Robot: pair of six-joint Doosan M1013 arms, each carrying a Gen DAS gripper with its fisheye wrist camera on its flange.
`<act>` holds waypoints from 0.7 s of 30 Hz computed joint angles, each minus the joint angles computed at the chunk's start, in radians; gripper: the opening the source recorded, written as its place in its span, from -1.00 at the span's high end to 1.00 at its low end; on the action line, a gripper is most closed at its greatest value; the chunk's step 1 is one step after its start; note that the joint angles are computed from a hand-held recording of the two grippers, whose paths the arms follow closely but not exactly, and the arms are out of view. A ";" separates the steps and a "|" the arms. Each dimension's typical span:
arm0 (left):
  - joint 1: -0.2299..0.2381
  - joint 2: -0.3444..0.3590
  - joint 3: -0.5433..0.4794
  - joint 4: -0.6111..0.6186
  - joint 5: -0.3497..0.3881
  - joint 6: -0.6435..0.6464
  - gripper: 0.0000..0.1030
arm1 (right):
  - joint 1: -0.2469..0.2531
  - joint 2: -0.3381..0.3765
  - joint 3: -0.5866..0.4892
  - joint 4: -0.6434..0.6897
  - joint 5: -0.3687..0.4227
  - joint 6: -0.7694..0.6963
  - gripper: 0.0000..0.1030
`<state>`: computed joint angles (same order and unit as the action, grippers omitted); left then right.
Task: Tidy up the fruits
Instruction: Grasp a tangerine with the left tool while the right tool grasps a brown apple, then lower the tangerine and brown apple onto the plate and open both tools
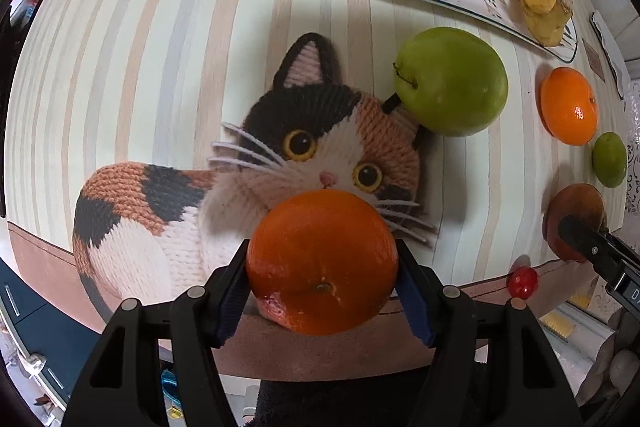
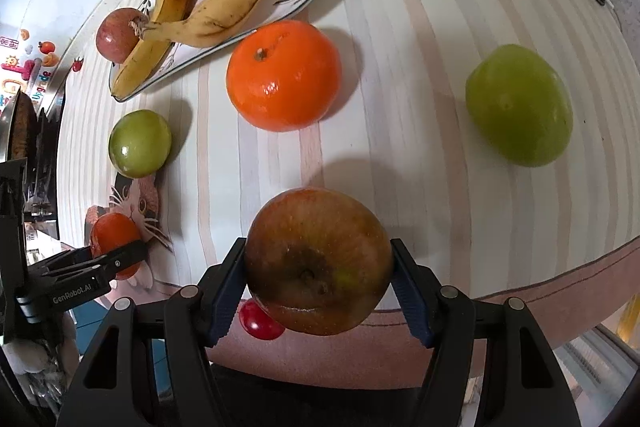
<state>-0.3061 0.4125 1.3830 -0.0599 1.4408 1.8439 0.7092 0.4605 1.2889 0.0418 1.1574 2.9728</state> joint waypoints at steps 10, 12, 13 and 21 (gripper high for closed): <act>-0.018 -0.015 -0.020 -0.017 -0.016 -0.010 -0.23 | -0.007 -0.031 0.019 -0.010 -0.019 -0.024 -0.36; -0.008 -0.022 -0.044 -0.045 -0.002 -0.003 -0.23 | -0.007 -0.041 0.014 -0.025 -0.033 -0.020 -0.36; -0.005 -0.024 -0.058 -0.067 0.004 0.001 -0.23 | -0.008 -0.049 0.017 -0.030 -0.043 -0.018 -0.36; -0.033 0.043 -0.272 -0.195 0.067 0.023 -0.23 | -0.043 -0.089 -0.017 -0.135 -0.097 -0.005 -0.36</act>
